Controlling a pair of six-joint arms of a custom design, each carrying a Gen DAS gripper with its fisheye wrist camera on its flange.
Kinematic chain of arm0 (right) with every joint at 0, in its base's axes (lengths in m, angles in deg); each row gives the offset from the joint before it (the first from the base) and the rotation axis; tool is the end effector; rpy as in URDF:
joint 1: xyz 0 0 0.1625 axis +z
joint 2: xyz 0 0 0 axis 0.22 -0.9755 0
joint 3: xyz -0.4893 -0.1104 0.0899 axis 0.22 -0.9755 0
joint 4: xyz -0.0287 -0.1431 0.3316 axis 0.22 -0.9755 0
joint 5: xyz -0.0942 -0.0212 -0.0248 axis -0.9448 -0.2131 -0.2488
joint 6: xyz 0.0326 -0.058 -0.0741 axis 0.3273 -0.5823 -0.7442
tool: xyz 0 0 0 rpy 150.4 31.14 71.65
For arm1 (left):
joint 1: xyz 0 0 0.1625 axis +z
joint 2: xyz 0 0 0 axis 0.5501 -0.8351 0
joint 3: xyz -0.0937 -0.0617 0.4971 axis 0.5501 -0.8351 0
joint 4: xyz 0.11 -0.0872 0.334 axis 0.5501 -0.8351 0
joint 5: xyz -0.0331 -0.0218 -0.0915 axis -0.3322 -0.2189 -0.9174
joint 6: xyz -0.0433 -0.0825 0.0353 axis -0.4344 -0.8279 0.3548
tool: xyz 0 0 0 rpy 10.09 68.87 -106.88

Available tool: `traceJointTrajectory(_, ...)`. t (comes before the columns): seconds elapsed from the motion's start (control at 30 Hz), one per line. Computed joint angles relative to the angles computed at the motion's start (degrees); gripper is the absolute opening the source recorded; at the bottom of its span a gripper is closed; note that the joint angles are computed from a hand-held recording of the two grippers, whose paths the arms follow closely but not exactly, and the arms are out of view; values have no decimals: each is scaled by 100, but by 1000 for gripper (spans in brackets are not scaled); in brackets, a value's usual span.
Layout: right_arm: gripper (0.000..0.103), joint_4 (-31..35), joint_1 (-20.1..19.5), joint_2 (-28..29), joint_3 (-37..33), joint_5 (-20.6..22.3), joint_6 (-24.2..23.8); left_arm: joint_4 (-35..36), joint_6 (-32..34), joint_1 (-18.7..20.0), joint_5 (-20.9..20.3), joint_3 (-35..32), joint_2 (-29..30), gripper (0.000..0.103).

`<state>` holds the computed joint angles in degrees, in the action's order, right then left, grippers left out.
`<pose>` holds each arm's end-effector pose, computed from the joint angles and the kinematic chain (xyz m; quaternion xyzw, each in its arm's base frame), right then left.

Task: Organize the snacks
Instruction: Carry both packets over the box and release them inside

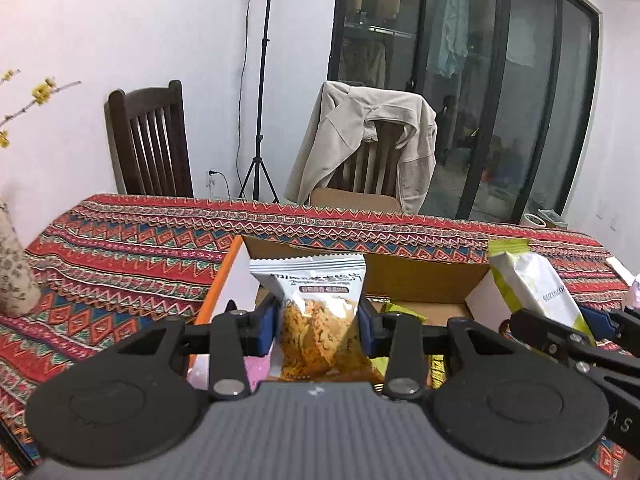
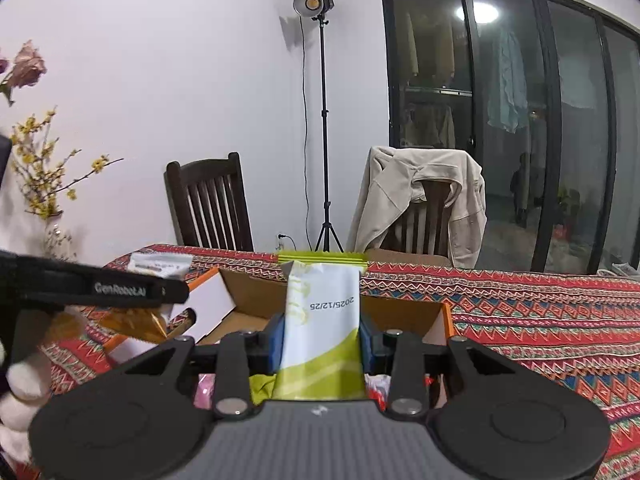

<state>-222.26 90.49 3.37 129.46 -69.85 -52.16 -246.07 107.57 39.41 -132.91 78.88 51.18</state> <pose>0.2680 -0.7772 0.0277 0.1671 -0.7641 0.5393 0.3121 -0.0995 -0.8878 0.2203 0.3096 0.8421 -0.3869 0.2128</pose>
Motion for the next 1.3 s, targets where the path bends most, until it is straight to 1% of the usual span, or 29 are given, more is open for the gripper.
traceJointTrajectory(0.1,35,325,-104,138,-423,81,67,408,-175,109,-43,-459,199,40)
traceJointTrajectory(0.2,35,621,-226,232,-678,202,134,704,-280,191,66,-883,395,40)
traceJointTrajectory(0.27,35,845,-294,294,-833,188,210,875,-327,232,83,-1048,461,40)
traceJointTrajectory(0.43,36,1073,-397,265,-762,230,449,1200,-298,288,30,-1263,553,41)
traceJointTrajectory(0.47,38,1111,-414,242,-723,233,516,1200,-302,292,29,-1260,552,43)
traceJointTrajectory(0.5,39,1130,-427,231,-702,213,573,1194,-305,301,-4,-1247,543,53)
traceJointTrajectory(0.53,41,1118,-432,236,-701,164,620,1099,-291,306,-27,-1189,526,70)
traceJointTrajectory(0.57,49,1150,-435,230,-711,134,658,895,-262,288,2,-1080,504,80)
traceJointTrajectory(0.6,56,1161,-441,214,-690,114,718,643,-204,272,39,-1010,515,97)
traceJointTrajectory(0.63,80,1173,-448,200,-692,100,755,341,-122,266,43,-904,509,103)
traceJointTrajectory(0.67,101,1115,-450,197,-659,94,753,160,-76,265,-2,-819,490,103)
traceJointTrajectory(0.7,103,1003,-453,204,-634,118,723,133,-77,267,-46,-785,469,103)
traceJointTrajectory(0.77,103,959,-446,198,-608,107,718,171,-147,266,-78,-762,443,103)
traceJointTrajectory(0.9,103,898,-437,204,-588,69,713,126,-163,247,24,-808,474,103)
traceJointTrajectory(1.1,103,723,-402,163,-454,75,670,97,-209,239,-54,-727,418,103)
traceJointTrajectory(1.2,103,657,-359,127,-385,61,617,22,-232,216,-106,-552,312,103)
traceJointTrajectory(1.3,103,538,-288,93,-316,19,503,-265,-221,168,-135,-268,163,103)
